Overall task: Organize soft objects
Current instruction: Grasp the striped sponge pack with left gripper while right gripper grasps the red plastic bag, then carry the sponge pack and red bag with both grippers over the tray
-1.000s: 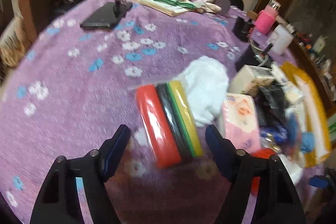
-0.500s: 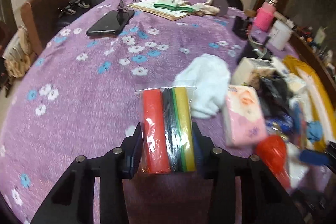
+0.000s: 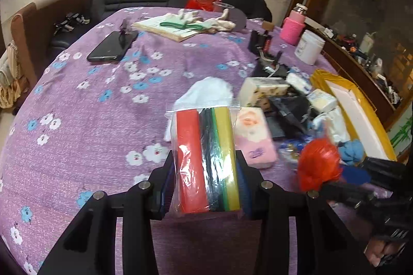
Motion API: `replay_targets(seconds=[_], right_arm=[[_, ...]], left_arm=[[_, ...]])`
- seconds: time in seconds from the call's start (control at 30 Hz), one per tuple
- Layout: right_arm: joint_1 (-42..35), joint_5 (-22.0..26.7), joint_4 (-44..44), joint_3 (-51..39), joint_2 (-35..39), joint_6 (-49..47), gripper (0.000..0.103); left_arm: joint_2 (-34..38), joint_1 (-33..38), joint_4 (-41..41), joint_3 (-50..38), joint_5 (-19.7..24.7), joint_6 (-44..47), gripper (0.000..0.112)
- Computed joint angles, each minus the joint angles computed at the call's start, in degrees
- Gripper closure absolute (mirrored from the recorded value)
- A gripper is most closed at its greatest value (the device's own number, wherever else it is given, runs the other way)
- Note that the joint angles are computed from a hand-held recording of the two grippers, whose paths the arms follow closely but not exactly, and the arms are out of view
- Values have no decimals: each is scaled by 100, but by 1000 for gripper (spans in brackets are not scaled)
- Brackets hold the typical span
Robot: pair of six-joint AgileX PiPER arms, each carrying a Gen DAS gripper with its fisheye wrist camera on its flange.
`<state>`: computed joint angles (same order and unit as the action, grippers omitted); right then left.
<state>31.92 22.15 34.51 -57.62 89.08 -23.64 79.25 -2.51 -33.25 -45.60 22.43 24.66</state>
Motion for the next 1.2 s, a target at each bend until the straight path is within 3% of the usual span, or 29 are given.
replay_targets(seconds=[0.23, 0.6, 0.77, 1.0, 1.13, 1.2], right_arm=[[-971, 249, 1393, 394, -764, -1251, 71], [-2983, 727, 1894, 272, -1006, -1585, 71], [-3792, 1002, 1924, -246, -567, -1511, 71], [-4262, 1217, 1487, -1008, 184, -1011, 71], [-4522, 1365, 1118, -1712, 866, -369, 71], [-4570, 1268, 880, -1905, 1091, -55, 72]], left_arm=[[-67, -637, 727, -421, 201, -828, 71], [836, -2166, 2129, -2159, 674, -2414, 71], [1783, -2606, 2189, -3546, 1147, -2761, 71], [3402, -3139, 2521, -5822, 1877, -3321, 71], [4603, -3304, 2748, -7513, 2612, -3640, 71], [5283, -3361, 2860, -8585, 3207, -3812, 72]])
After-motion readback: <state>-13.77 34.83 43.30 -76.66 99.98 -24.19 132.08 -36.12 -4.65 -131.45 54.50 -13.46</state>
